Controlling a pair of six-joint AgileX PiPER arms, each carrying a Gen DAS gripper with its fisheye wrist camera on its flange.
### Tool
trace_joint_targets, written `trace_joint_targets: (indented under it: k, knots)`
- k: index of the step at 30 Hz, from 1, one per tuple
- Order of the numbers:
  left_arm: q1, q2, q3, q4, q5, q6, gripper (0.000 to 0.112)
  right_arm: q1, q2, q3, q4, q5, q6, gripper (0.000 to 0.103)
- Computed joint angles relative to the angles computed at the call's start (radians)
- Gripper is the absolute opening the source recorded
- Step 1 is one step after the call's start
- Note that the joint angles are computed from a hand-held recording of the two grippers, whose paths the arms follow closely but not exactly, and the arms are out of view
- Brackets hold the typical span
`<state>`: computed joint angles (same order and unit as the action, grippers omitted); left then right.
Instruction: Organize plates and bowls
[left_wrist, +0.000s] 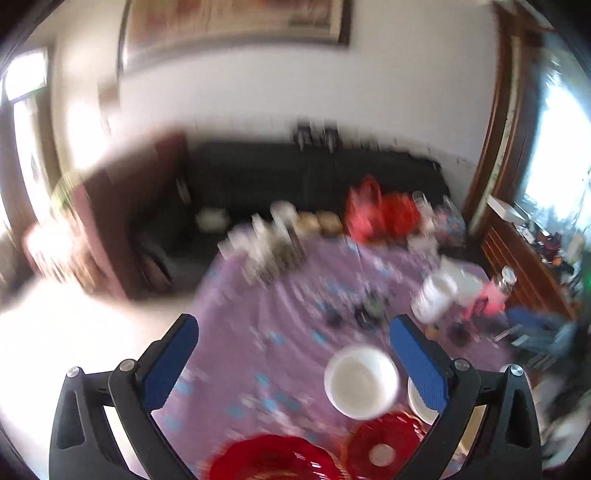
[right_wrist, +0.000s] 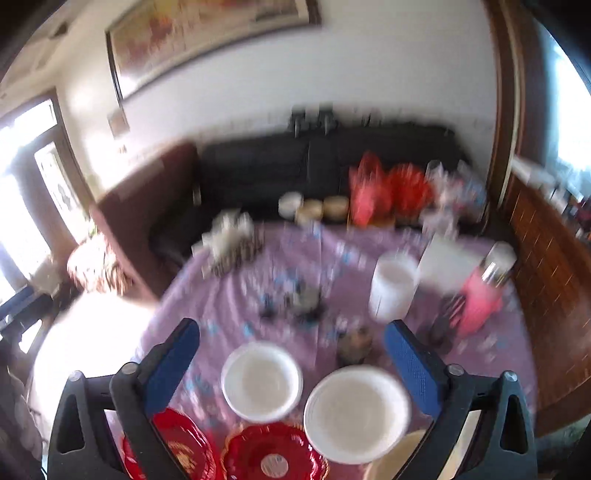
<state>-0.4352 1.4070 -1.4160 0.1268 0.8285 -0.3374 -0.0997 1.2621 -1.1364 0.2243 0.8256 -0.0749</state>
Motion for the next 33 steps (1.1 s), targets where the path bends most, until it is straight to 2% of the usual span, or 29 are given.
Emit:
trace_joint_targets:
  k: [2, 3, 5, 9, 14, 24, 29, 33]
  knots:
    - [0.031, 0.095, 0.072, -0.057, -0.087, 0.021, 0.103, -0.013, 0.084, 0.096, 0.082, -0.073, -0.095, 0.071]
    - [0.039, 0.141, 0.090, -0.072, -0.116, 0.029, 0.103, -0.005, 0.116, 0.116, 0.093, -0.102, -0.109, 0.069]
    - [0.055, 0.242, 0.100, -0.134, -0.170, 0.067, 0.103, 0.041, 0.176, 0.138, 0.041, -0.178, -0.088, 0.069]
    - [0.058, 0.389, 0.085, -0.254, -0.212, 0.144, 0.102, 0.086, 0.286, 0.106, -0.017, -0.221, -0.063, 0.068]
    - [0.057, 0.516, 0.016, -0.381, -0.167, 0.251, 0.084, 0.100, 0.389, 0.091, -0.032, -0.265, -0.065, 0.068]
    - [0.059, 0.572, 0.013, -0.450, -0.157, 0.304, 0.083, 0.118, 0.460, 0.086, -0.042, -0.299, -0.088, 0.068]
    - [0.058, 0.599, -0.004, -0.512, -0.120, 0.361, 0.054, 0.137, 0.480, 0.095, -0.057, -0.314, -0.083, 0.068]
    - [0.036, 0.608, -0.004, -0.491, -0.117, 0.365, 0.044, 0.142, 0.489, 0.101, -0.050, -0.318, -0.095, 0.067]
